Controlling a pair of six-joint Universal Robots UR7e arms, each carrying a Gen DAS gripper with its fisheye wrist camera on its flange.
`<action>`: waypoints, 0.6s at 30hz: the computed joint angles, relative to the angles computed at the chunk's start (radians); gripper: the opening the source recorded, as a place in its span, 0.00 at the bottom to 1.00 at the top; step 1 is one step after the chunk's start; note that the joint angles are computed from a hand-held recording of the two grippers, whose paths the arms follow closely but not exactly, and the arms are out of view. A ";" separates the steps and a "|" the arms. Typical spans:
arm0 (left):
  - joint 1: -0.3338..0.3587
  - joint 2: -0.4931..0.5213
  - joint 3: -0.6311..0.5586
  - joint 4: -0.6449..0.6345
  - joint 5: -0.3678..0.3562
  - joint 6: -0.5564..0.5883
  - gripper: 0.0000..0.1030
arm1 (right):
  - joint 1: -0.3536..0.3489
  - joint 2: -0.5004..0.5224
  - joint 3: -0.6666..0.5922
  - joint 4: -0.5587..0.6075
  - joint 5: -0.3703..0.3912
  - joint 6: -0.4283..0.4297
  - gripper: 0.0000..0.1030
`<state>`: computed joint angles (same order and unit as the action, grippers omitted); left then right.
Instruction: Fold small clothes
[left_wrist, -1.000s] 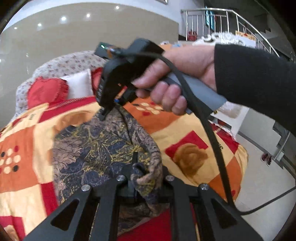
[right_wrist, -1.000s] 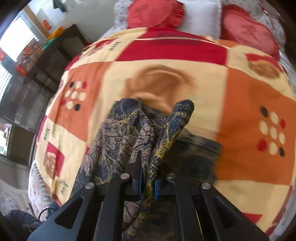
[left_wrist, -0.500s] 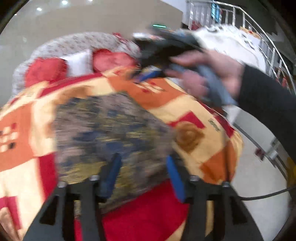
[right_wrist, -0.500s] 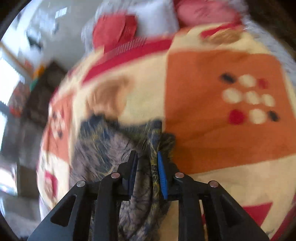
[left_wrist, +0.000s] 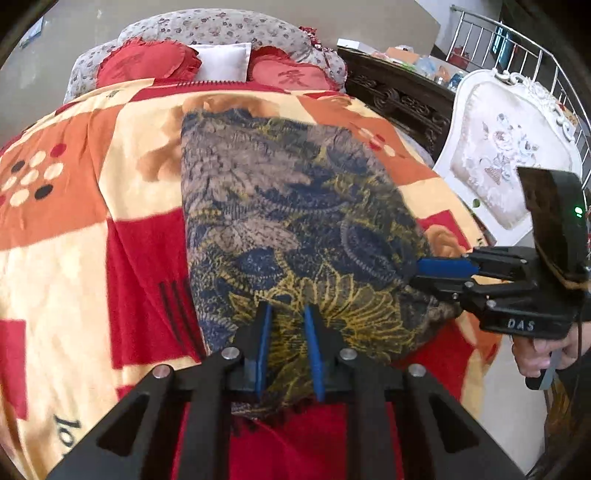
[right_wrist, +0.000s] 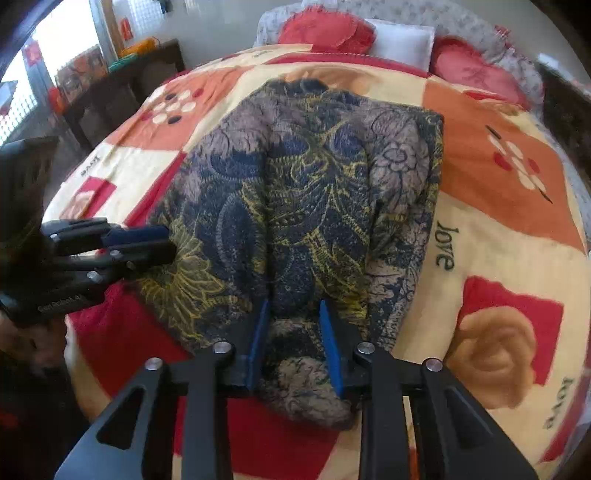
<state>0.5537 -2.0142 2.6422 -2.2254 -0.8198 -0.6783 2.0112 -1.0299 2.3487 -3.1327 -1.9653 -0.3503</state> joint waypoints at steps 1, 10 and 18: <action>0.002 -0.006 -0.021 -0.010 0.008 0.015 0.18 | -0.003 -0.019 -0.015 0.052 0.005 0.025 0.46; 0.303 0.541 -0.370 -0.525 0.069 0.336 0.35 | 0.064 0.161 -0.312 -0.078 -0.119 0.169 0.45; 0.392 0.648 -0.494 -0.283 0.018 0.333 0.41 | 0.018 0.343 -0.508 0.115 -0.267 0.238 0.46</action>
